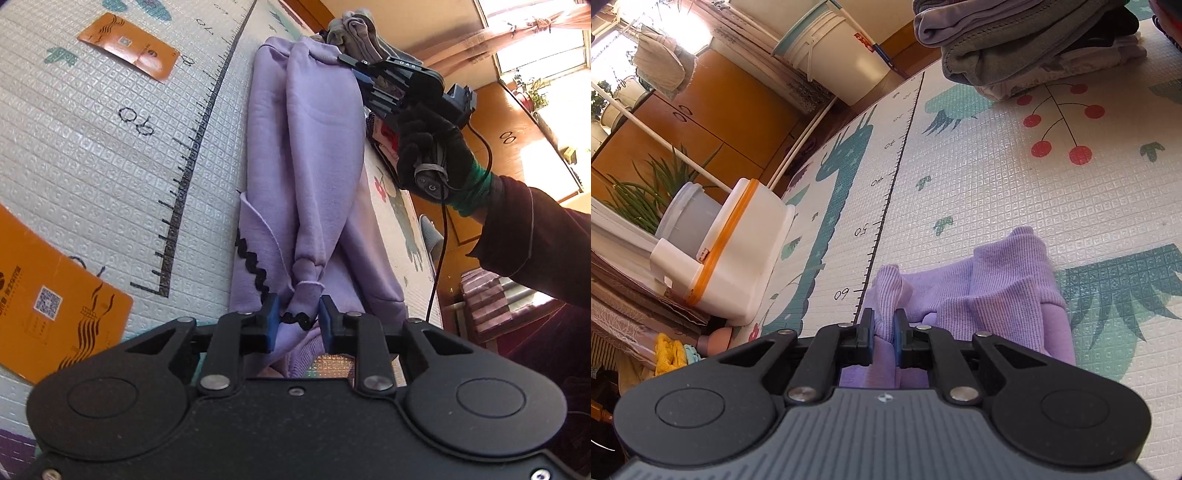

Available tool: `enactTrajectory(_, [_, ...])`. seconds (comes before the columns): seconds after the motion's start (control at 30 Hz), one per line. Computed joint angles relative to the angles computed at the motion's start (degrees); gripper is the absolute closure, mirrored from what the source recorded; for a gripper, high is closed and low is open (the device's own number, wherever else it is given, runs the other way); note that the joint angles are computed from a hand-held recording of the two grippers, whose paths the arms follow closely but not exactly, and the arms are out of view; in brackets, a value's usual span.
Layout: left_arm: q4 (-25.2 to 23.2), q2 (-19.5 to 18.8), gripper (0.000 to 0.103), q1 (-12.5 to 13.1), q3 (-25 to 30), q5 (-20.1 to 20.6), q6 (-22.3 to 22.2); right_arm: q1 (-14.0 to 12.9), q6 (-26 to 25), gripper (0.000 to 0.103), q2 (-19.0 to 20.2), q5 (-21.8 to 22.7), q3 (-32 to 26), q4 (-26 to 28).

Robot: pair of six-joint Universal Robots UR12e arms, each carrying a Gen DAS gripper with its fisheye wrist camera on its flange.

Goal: Fold clothes

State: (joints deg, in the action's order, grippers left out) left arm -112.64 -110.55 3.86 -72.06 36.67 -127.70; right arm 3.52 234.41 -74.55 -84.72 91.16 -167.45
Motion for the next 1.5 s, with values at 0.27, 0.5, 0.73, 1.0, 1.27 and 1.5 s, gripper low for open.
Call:
enactTrajectory(0.27, [-7.24, -1.74, 0.084, 2.05, -1.49, -7.33, -13.08, -0.36, -0.41, 0.091, 0.98, 1.40, 0.20, -4.57])
enactTrajectory(0.5, [-8.44, -1.81, 0.084, 2.79, -2.52, -9.24, -16.76, -0.35, -9.03, 0.090, 1.55, 1.03, -2.20, 9.26])
enactTrajectory(0.73, [-8.77, -1.17, 0.084, 3.35, -3.71, -9.84, -18.10, -0.45, -15.67, 0.086, 1.19, 0.72, -4.07, 12.57])
enactTrajectory(1.0, [-6.12, -0.21, 0.084, 2.96, -4.87, -10.55, -20.32, 3.70, -32.40, 0.083, -0.39, -3.50, -4.99, 12.85])
enactTrajectory(1.27, [5.47, 2.68, 0.047, 2.00, -4.21, -6.01, -16.16, 10.47, -39.89, 0.083, -2.62, -2.73, -2.47, 17.10])
enactTrajectory(1.5, [20.90, 5.52, 0.053, -2.17, -5.02, -5.08, 6.05, 13.11, -38.73, 0.083, -3.71, -10.09, -0.79, 14.80])
